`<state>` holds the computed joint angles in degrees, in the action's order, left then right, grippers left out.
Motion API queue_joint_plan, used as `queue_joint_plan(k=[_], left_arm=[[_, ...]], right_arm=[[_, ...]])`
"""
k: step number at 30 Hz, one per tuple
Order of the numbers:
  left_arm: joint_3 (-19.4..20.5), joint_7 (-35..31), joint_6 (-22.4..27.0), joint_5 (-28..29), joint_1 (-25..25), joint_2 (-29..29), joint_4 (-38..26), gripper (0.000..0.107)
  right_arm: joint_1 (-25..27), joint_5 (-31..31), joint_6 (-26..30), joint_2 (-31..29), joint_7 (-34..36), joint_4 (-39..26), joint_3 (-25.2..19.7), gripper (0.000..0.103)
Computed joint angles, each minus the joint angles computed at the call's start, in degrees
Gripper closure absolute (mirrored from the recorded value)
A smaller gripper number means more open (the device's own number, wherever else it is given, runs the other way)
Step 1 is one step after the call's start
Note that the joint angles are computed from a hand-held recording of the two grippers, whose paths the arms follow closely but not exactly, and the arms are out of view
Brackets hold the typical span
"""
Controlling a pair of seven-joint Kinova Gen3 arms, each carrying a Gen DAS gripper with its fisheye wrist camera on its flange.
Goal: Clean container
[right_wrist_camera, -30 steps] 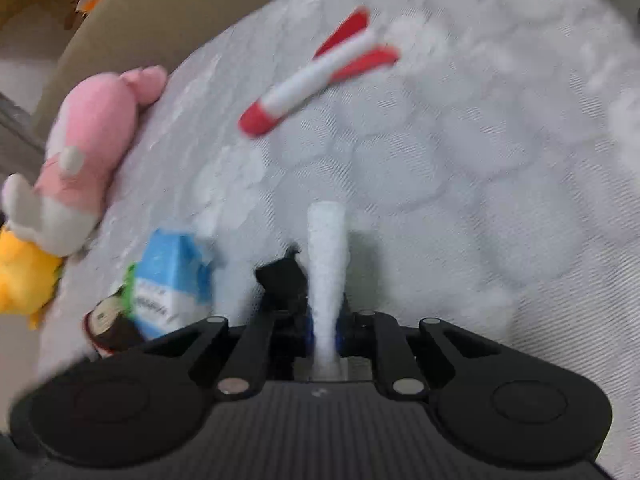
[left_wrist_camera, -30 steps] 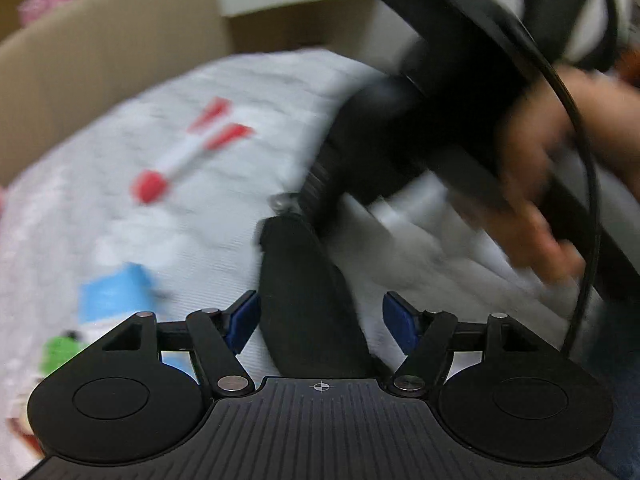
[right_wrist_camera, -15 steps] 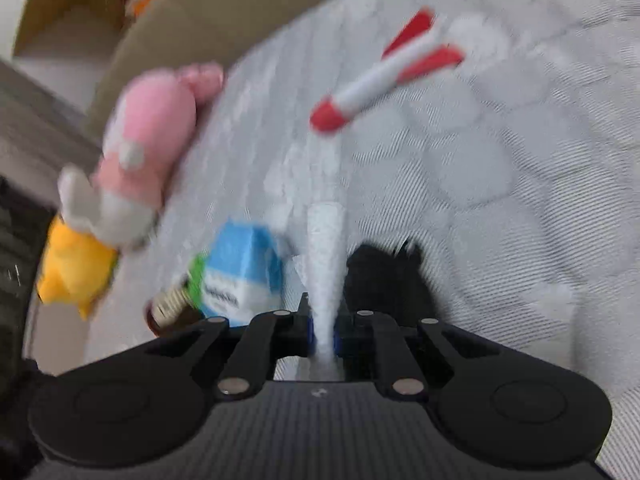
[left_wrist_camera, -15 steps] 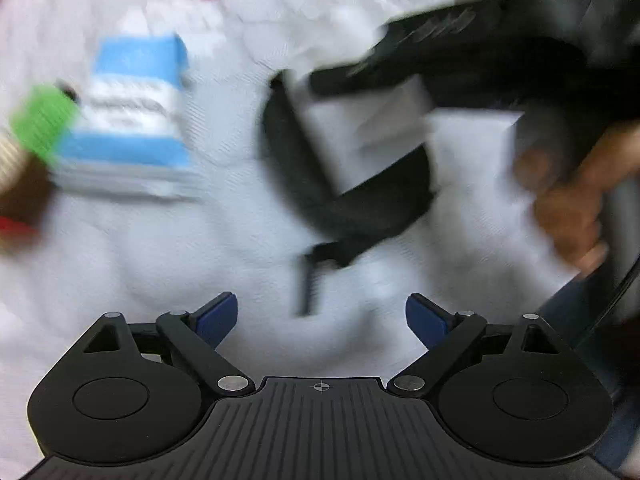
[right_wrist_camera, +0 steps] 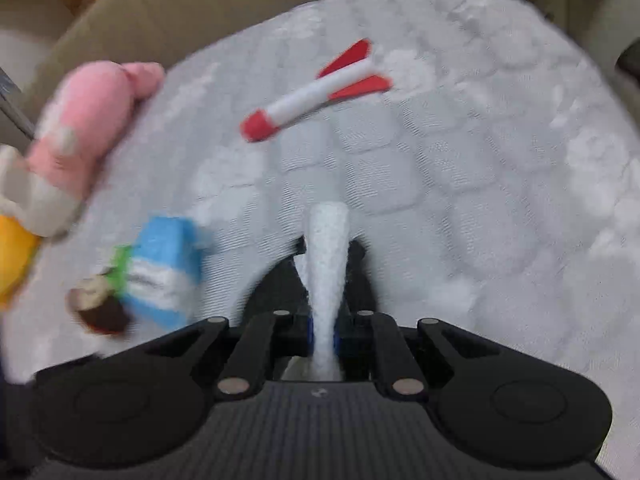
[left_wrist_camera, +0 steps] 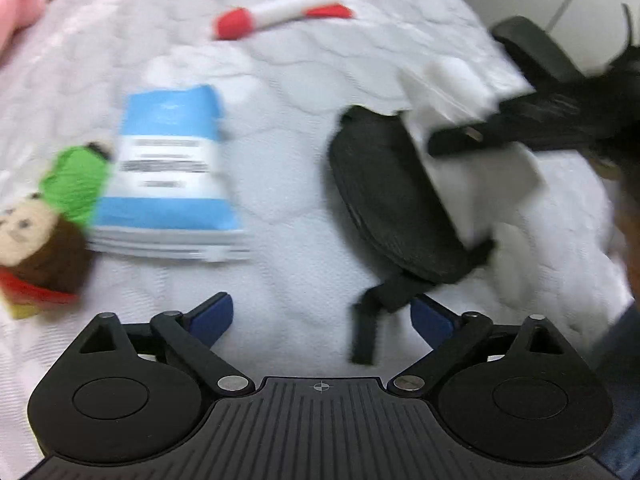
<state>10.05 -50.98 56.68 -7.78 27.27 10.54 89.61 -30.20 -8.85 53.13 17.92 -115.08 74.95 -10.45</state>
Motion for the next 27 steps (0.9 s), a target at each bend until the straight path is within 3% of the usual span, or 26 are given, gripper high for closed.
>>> queue_joint_plan(k=[3,5,10,14,18,23,27], left_arm=[[-0.21,0.23,-0.17,4.03,-1.68,-0.92,1.42,0.008],[0.13,0.9,1.02,5.0,-1.72,-1.9,1.45,0.008],[1.45,5.07,6.04,1.34,0.74,-3.28,-1.29,0.007],[1.37,4.42,5.31,2.59,-0.11,-3.18,-2.07,0.006],[1.57,3.64,5.96,2.83,0.01,-2.33,-3.0,0.006],[1.47,2.71,7.01,3.21,0.52,-0.85,-4.22,0.006],[1.12,2.4,7.19,3.77,0.64,-0.15,-4.51,0.006]], right_arm=[[5.53,-6.2,0.89,0.4,1.81,0.55,-6.9,0.092],[5.18,-6.49,5.18,1.79,2.45,-1.83,-8.25,0.091],[-5.48,3.0,16.43,2.53,5.99,-8.46,-0.87,0.091],[-5.23,5.29,18.86,2.32,5.57,-9.68,0.8,0.088],[-3.75,5.65,15.31,2.55,2.35,-8.56,1.93,0.088],[-7.51,14.88,4.87,1.35,0.63,-5.16,3.31,0.088],[-5.47,12.86,-1.71,2.29,0.33,-4.12,2.03,0.088]])
